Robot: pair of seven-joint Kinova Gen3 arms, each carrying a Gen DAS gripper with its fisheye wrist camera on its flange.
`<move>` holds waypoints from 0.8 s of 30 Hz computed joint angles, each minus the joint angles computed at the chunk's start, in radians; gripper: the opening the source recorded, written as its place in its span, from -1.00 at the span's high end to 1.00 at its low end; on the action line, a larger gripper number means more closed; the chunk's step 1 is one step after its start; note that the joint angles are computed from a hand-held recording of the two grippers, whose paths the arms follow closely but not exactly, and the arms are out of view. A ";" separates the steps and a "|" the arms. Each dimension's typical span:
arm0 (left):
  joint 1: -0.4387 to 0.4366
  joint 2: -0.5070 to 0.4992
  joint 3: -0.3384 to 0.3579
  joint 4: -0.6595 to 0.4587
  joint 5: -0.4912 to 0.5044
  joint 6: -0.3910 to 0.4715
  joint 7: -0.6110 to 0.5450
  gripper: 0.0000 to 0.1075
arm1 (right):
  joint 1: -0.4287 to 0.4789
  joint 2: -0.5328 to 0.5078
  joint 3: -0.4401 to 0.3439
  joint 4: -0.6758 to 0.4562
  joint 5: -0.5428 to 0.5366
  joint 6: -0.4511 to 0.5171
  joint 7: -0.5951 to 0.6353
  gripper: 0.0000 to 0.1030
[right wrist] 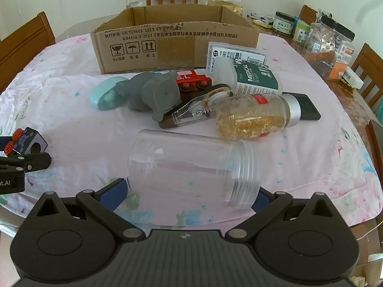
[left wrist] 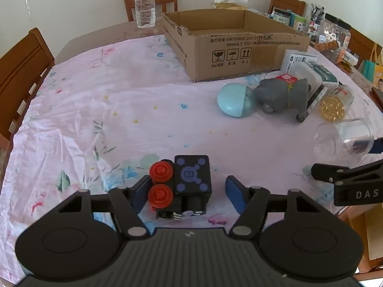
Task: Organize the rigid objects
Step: 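Close the left gripper on the fidget cube while the right tool approaches the clear jar, then lift the fidget cube with the left gripper while the right gripper grasps the clear jar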
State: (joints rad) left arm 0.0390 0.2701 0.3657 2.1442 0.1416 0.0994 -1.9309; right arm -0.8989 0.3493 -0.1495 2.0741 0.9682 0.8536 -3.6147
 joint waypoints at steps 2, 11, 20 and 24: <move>-0.024 0.003 0.023 0.003 0.004 -0.006 -0.007 -0.24 | 0.010 -0.002 -0.002 -0.006 -0.014 -0.002 0.020 -1.00; -0.084 0.012 0.075 -0.012 0.020 0.015 -0.042 -0.06 | 0.019 -0.018 0.007 -0.061 -0.070 0.038 0.079 -1.00; -0.136 0.024 0.111 -0.050 0.087 0.086 -0.160 0.07 | 0.040 0.011 0.011 -0.157 -0.173 0.117 0.218 -0.83; -0.185 0.032 0.142 -0.079 0.141 0.144 -0.268 0.08 | 0.049 -0.016 0.017 -0.149 -0.181 0.094 0.226 -0.82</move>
State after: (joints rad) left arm -0.1457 0.3022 0.5081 2.0649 0.2826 0.2436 -2.1992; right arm -0.8501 0.3337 -0.1326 1.9253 0.7876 0.9473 -3.3891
